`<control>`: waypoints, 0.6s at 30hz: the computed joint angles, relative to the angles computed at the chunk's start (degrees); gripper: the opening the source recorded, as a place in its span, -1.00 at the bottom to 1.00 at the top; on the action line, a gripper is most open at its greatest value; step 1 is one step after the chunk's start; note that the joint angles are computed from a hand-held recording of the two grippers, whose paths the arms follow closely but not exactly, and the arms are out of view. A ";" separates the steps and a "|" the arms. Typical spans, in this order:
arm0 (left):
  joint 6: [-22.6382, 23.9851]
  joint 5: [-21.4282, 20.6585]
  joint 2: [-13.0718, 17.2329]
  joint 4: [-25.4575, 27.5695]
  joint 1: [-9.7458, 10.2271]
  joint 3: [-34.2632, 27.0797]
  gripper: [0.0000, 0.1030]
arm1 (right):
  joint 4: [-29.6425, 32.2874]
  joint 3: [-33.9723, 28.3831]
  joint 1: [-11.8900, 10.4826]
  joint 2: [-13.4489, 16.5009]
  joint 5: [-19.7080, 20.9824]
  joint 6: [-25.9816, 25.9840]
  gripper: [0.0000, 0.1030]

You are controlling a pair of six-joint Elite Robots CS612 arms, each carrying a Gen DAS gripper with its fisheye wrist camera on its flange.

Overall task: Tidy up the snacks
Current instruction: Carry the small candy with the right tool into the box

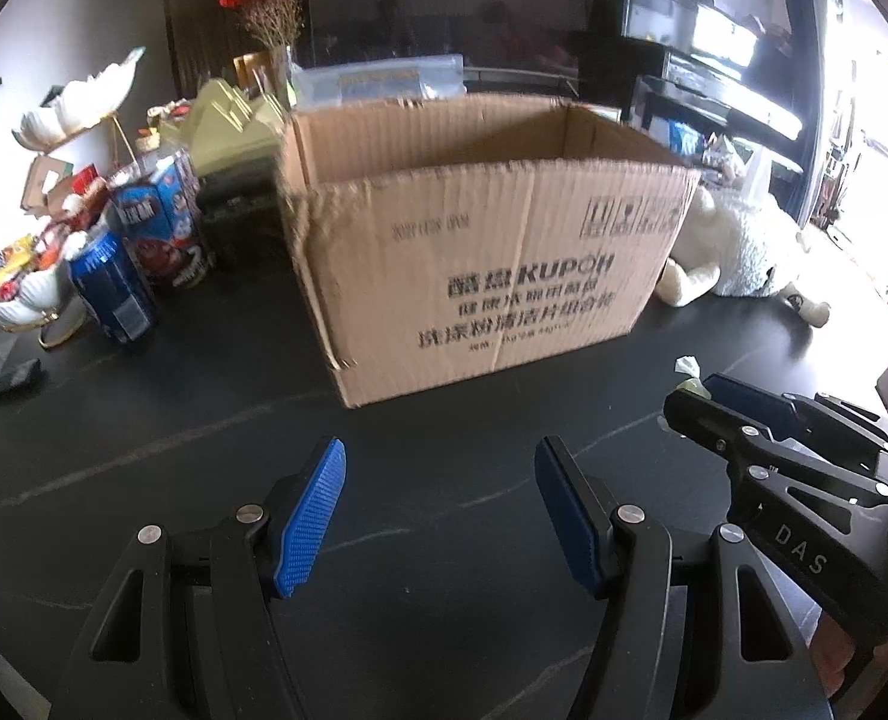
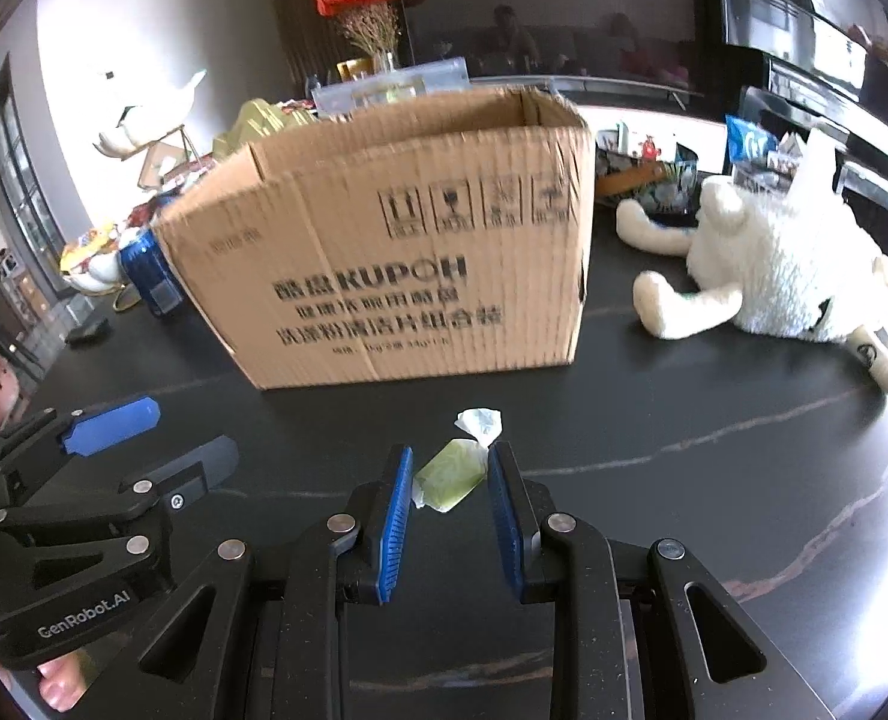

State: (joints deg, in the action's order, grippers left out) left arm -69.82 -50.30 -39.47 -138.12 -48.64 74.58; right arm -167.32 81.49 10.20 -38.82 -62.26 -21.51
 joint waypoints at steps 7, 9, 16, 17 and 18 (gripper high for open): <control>-0.45 3.14 -2.06 0.26 -0.76 1.60 0.26 | -2.55 1.31 -0.02 -1.70 1.28 1.13 -0.47; -0.40 3.80 -2.46 0.34 -0.88 1.74 0.26 | -3.37 1.68 -0.04 -2.11 1.51 1.32 -0.47; 0.97 7.38 -4.34 1.26 -1.39 2.55 0.30 | -5.88 2.53 0.04 -3.58 2.29 2.60 -0.47; 1.15 7.56 -4.69 1.17 -1.41 2.75 0.30 | -6.25 2.57 0.06 -3.72 2.42 2.84 -0.46; 1.45 7.65 -4.97 1.09 -1.40 2.88 0.30 | -6.56 2.58 0.08 -3.86 2.55 3.13 -0.46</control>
State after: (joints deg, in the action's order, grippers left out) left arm -68.37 -42.65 -44.44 -137.02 -50.04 77.46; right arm -173.88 84.07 10.27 -42.68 -59.70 -18.38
